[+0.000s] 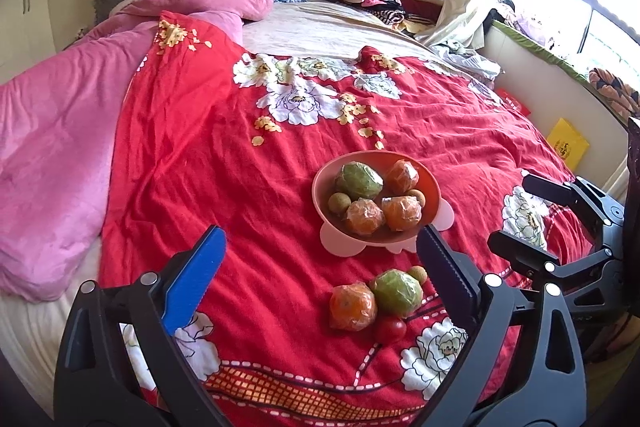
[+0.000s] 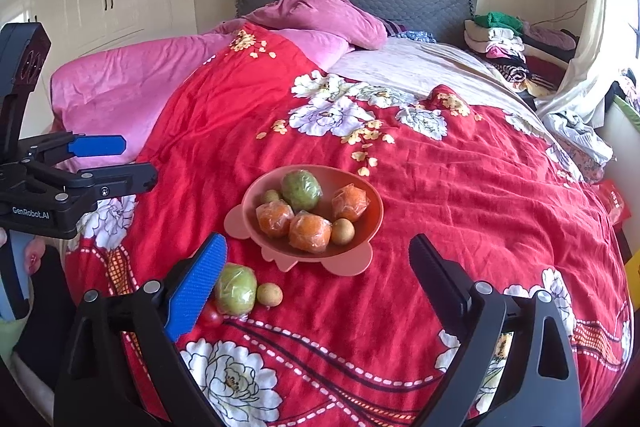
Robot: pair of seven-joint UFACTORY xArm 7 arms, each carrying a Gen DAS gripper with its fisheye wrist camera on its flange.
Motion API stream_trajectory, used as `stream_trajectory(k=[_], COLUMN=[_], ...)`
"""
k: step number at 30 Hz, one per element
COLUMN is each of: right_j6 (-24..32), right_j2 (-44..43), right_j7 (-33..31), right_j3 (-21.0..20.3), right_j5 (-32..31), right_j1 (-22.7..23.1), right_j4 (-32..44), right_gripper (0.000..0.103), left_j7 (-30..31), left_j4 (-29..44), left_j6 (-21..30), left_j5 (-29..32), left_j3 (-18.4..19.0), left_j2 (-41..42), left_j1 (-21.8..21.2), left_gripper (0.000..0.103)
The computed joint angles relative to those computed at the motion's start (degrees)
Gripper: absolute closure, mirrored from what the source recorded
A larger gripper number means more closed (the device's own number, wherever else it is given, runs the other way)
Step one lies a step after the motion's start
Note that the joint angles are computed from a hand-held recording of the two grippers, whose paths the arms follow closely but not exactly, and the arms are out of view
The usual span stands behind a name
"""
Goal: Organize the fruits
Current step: 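Withdraw both open tools from the bowl toward the fruit pile, then grasp a small brown fruit with the right tool while the left tool grasps a wrapped orange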
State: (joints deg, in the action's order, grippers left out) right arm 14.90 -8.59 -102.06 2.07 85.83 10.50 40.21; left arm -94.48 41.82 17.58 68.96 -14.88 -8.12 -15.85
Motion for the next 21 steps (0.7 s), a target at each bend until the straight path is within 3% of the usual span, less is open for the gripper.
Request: stream_trajectory(k=[21], right_j6=[-0.1], right_j2=[1.18], right_j7=[0.82], right_j3=[-0.16], right_j5=[-4.18], right_j1=[0.64], right_j4=[-4.49], right_gripper=[0.011], left_j7=[4.12], left_j4=[-3.46], left_j6=[-1.67], left_j5=[-5.15], left_j3=[0.46], left_j2=[2.91], left_j1=[-1.46], left_gripper=[0.013])
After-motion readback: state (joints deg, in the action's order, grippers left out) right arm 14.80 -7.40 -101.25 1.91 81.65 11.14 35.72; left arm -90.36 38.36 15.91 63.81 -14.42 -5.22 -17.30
